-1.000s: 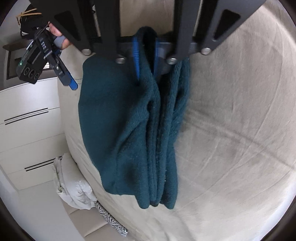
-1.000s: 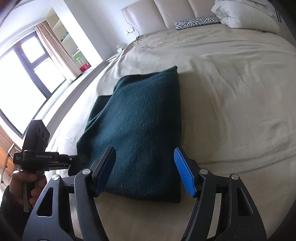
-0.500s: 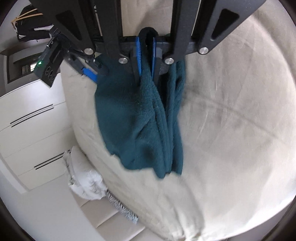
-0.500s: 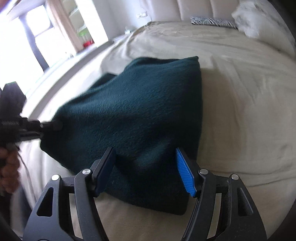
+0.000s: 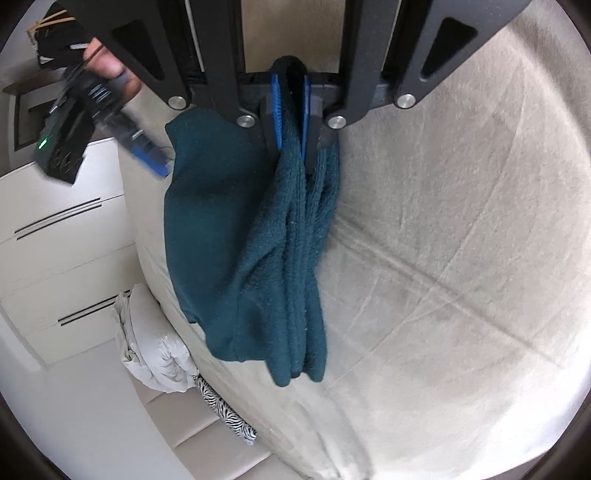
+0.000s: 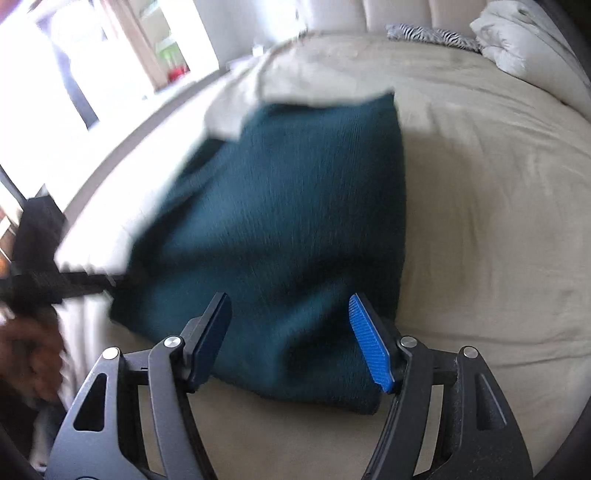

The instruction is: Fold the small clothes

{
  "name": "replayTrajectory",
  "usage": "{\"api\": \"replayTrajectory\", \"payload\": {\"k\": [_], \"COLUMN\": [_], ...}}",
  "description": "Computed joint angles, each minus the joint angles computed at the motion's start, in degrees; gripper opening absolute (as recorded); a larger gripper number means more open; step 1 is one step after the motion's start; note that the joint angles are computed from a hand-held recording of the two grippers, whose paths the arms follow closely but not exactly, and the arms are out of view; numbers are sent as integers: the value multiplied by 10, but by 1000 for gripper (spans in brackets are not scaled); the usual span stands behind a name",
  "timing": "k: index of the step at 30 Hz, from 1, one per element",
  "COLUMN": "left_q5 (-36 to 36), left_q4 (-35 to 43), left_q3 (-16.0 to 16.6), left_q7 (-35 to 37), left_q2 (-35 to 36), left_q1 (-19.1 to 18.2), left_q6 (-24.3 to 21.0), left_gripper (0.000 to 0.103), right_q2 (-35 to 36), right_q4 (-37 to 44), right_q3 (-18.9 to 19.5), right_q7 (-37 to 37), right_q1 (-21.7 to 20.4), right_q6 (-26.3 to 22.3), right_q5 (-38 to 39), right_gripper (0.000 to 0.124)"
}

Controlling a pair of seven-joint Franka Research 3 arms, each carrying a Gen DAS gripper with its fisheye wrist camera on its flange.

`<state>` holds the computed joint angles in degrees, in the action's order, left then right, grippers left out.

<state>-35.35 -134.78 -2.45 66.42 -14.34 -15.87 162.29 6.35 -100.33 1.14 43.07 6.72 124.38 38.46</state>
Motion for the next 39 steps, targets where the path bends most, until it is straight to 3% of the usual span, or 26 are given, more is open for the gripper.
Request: {"api": "replayTrajectory", "payload": {"k": [6,10,13,15,20,21,25,27,30,33,35,36,38,39], "left_q5": [5,0,-35,-70,-78,-56,187,273,281,274,325,313,307,270], "left_q4": [-6,-7,-9,-15,-26,-29,-5,30,103,195,239,253,250,238], "left_q3": [6,7,13,18,15,7,-77,-102,-77,-60,-64,-64,-56,-69], "left_q7": [-4,4,19,36,39,19,-167,-213,-178,-139,-194,-201,-216,-189], "left_q2": [-7,-5,2,2,-19,-28,-73,-71,-8,101,160,182,206,211], "left_q1": [1,0,-8,-16,-20,-10,102,131,92,64,76,82,92,110], "left_q6": [3,-4,10,23,27,18,-57,-76,-47,-41,-62,-68,-58,-31], "left_gripper": [10,10,10,10,12,12,12,12,16,24,23,23,6,6], "right_q2": [68,177,189,196,194,183,177,172,199,235,248,247,258,265], "right_q4": [113,239,230,242,245,229,243,242,282,325,324,315,328,340], "right_q3": [8,18,33,34,39,42,57,56,55,51,55,57,60,59], "right_q7": [9,104,84,98,105,97,83,87,121,154,156,155,169,175], "right_q1": [-8,-4,7,19,27,20,-30,-49,-72,-69,-76,-80,-91,-93], "right_q6": [-22,-75,-16,-8,-6,-4,-73,-80,-119,-157,-165,-156,-170,-178], "right_q5": [33,-4,-24,-55,-93,-82,16,64,111,84,87,95,107,103], "right_gripper": [64,60,62,62,66,66,63,63,63,63,61,60,52,50]}}
